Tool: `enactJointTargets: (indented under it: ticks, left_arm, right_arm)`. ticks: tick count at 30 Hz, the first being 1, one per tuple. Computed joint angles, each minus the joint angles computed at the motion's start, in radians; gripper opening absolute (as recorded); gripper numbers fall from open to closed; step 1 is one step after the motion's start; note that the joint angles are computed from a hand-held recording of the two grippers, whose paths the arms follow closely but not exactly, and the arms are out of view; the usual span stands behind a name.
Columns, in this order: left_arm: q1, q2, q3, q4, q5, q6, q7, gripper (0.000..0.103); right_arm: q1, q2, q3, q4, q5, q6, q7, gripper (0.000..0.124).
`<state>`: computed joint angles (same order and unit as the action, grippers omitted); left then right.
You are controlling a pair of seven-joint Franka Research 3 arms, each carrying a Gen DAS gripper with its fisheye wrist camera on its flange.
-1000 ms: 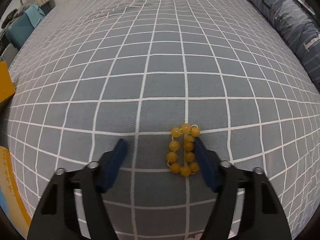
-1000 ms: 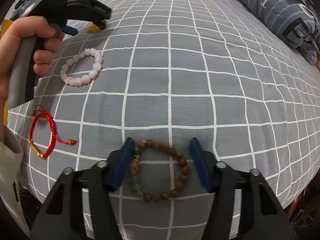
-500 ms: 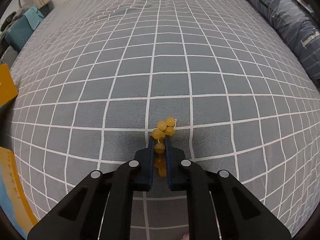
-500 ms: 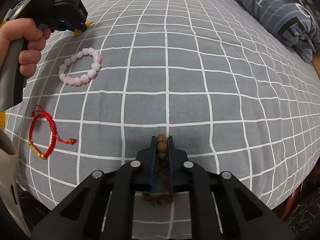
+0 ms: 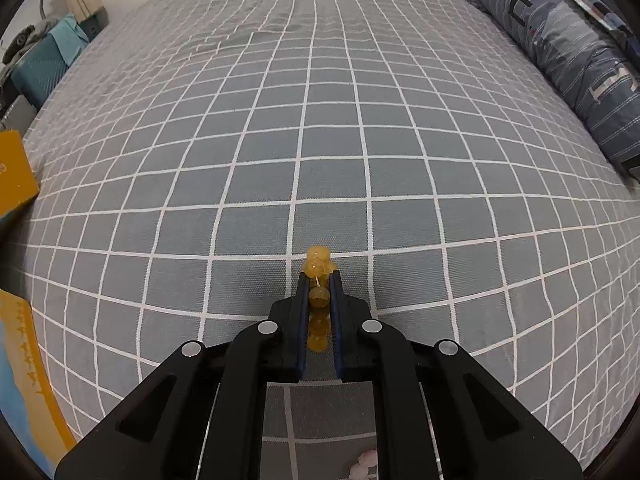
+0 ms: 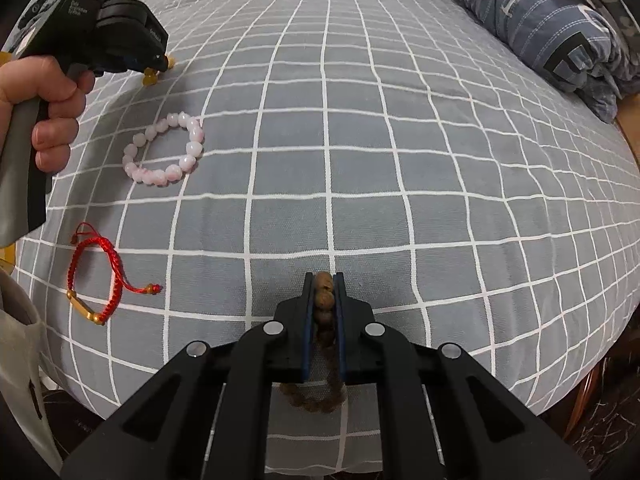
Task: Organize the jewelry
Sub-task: 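Carry the amber and wooden bead bracelets in both tools over the box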
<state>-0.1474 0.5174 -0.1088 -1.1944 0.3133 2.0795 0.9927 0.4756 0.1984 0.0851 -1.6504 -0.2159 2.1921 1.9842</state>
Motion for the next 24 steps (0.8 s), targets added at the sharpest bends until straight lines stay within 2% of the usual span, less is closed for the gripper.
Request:
enactJointTargets:
  ticks: [7, 16, 24]
  left_arm:
    - [-0.005, -0.092, -0.007, -0.115, 0.014, 0.066, -0.028, 0.009]
    - [-0.008, -0.195, -0.021, -0.240, 0.032, 0.103, -0.043, 0.009]
    - [0.016, -0.284, -0.031, -0.347, 0.009, 0.147, -0.036, 0.009]
  right_arm:
    - [-0.001, -0.028, 0.000, -0.026, -0.023, 0.030, 0.013, 0.007]
    - [0.002, -0.043, 0.008, -0.032, -0.060, 0.038, 0.032, 0.007]
    - [0.000, -0.091, 0.015, -0.063, -0.094, 0.082, 0.083, 0.007]
